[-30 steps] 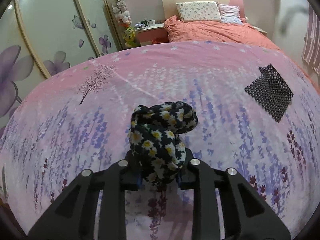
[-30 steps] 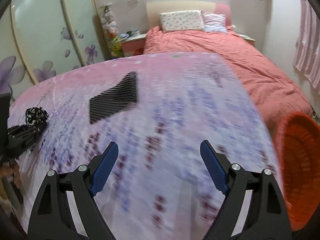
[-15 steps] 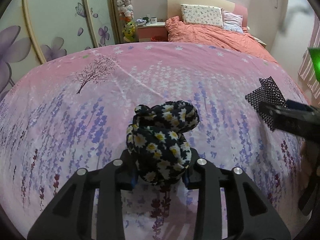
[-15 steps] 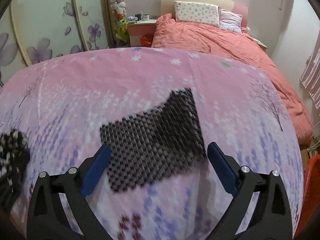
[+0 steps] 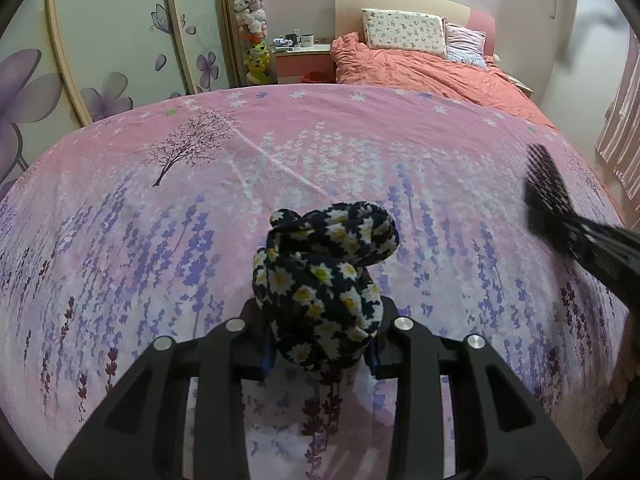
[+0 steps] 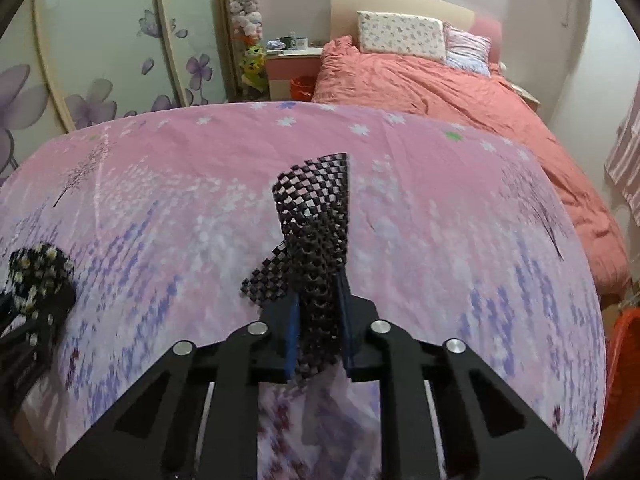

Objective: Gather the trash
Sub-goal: 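Close the right tool on the black checkered mesh and lift it, then carry floral sock and checkered mesh to the orange basket and open both tools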

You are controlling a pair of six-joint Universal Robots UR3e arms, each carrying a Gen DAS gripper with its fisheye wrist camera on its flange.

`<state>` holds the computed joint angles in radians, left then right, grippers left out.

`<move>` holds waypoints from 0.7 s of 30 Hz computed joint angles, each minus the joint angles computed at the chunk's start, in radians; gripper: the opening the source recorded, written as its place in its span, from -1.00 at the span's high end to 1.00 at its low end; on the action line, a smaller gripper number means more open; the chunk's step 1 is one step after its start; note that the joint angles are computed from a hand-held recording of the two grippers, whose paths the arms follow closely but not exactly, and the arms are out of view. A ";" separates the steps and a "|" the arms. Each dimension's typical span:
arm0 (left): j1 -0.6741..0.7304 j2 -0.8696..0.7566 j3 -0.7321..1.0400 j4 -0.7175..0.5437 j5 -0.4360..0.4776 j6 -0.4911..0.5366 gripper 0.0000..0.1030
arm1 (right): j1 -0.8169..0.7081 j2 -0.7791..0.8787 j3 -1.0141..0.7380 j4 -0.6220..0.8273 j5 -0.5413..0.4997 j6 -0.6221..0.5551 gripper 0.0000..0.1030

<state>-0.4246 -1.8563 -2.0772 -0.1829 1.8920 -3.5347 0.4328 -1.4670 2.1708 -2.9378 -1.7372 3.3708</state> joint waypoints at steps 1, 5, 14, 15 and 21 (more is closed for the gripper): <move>0.001 0.001 -0.001 0.000 0.000 0.001 0.32 | 0.002 -0.030 0.035 -0.006 -0.010 0.003 0.72; 0.004 0.002 -0.004 0.002 -0.002 0.004 0.32 | -0.029 -0.236 0.236 -0.008 -0.009 -0.003 0.74; 0.002 0.002 -0.002 0.000 -0.001 0.001 0.32 | -0.179 -0.551 0.458 0.068 0.118 -0.022 0.73; 0.003 0.003 -0.003 0.001 -0.002 0.002 0.32 | -0.162 -0.516 0.443 0.050 0.104 -0.006 0.73; 0.049 0.033 -0.055 0.057 -0.072 0.029 0.23 | -0.164 -0.499 0.441 0.038 0.098 0.005 0.72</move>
<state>-0.3753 -1.8238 -2.1325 -0.1256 1.8201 -3.5059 0.2690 -1.9663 2.6122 -2.9003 -1.6392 3.3763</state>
